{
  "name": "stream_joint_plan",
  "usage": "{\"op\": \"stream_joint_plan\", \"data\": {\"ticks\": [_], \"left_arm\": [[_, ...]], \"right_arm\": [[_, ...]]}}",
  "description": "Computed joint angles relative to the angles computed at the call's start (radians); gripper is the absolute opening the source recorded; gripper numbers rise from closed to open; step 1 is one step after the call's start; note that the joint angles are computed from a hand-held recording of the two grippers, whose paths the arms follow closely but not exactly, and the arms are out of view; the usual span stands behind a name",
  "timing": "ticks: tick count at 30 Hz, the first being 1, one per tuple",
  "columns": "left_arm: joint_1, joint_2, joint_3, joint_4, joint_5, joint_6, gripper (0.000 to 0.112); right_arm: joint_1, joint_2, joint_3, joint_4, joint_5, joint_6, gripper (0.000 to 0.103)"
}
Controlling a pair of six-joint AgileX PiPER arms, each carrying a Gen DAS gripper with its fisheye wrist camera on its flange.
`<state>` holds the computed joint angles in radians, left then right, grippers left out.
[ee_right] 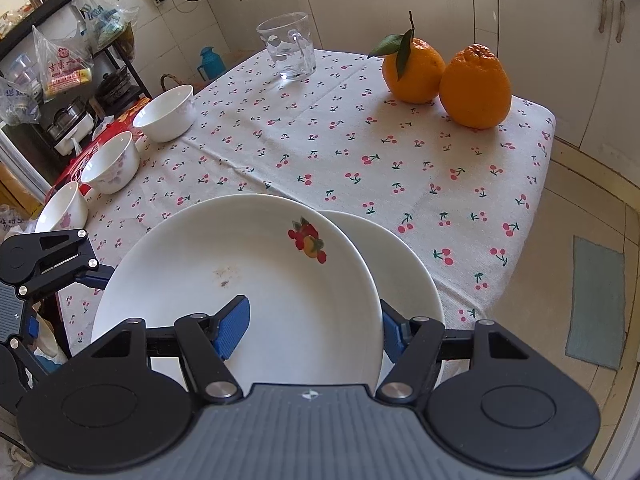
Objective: Organize plates and bowls
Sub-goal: 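Lower the fruit-decal plate onto the plate stack and open the right tool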
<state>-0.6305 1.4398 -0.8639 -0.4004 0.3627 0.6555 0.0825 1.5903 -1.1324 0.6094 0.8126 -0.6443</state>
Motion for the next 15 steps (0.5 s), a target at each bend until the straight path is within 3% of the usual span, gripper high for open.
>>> {"op": "stream_joint_plan", "data": {"ticks": [15], "left_arm": [[0.010, 0.007, -0.004, -0.034, -0.001, 0.047, 0.077]], "right_arm": [[-0.028, -0.005, 0.035, 0.009, -0.015, -0.019, 0.072]]}}
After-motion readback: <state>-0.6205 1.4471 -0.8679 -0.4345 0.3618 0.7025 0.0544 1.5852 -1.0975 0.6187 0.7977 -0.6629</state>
